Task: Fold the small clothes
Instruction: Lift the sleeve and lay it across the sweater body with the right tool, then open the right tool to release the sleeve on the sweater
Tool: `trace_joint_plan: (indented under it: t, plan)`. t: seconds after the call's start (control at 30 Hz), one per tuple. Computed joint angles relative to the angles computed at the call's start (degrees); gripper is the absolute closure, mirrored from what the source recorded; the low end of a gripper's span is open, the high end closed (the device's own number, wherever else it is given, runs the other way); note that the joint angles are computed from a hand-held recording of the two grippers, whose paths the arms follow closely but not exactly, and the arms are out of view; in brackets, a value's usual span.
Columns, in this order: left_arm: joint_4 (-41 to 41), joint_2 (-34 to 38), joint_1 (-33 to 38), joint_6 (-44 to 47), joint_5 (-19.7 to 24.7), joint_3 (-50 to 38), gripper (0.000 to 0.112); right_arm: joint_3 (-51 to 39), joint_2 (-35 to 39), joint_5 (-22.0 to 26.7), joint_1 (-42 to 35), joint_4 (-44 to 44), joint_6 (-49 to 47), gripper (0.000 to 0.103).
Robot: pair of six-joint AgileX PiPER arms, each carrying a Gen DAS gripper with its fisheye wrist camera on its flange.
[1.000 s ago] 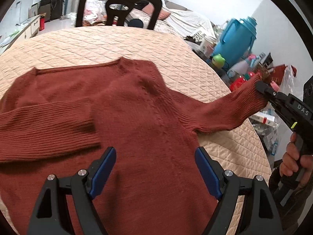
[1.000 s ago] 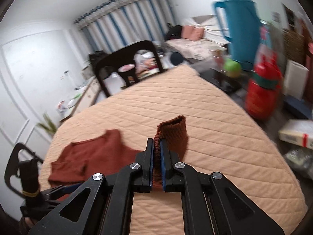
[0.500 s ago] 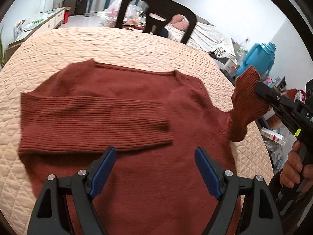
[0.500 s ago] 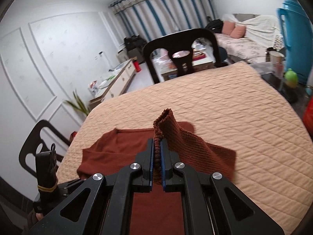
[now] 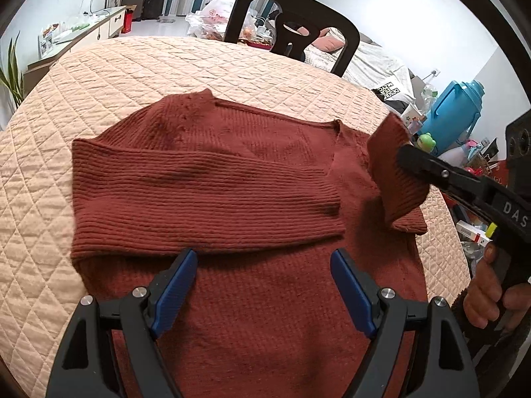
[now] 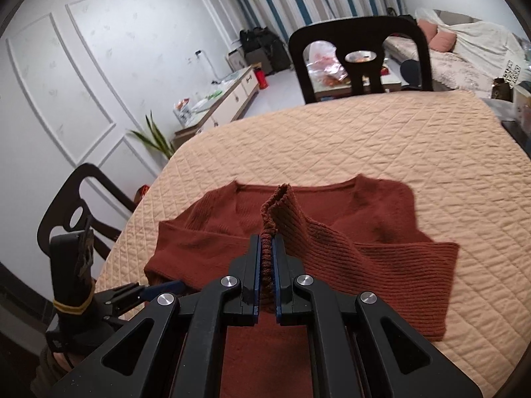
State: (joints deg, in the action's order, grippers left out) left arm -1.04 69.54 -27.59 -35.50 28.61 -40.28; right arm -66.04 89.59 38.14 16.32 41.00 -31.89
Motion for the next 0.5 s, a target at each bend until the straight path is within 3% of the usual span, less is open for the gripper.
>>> trace_joint_plan:
  t: [0.33, 0.5]
  plan:
    - [-5.36, -0.58, 3.20, 7.85, 0.26, 1.26, 0.028, -1.55, 4.28, -1.26, 4.43, -4.93, 4.34, 0.097]
    - [-5.30, -1.44, 3.41, 8.37, 0.81, 1.68, 0.028, -2.46, 6.36, 1.07, 4.11, -2.79, 3.22, 0.096]
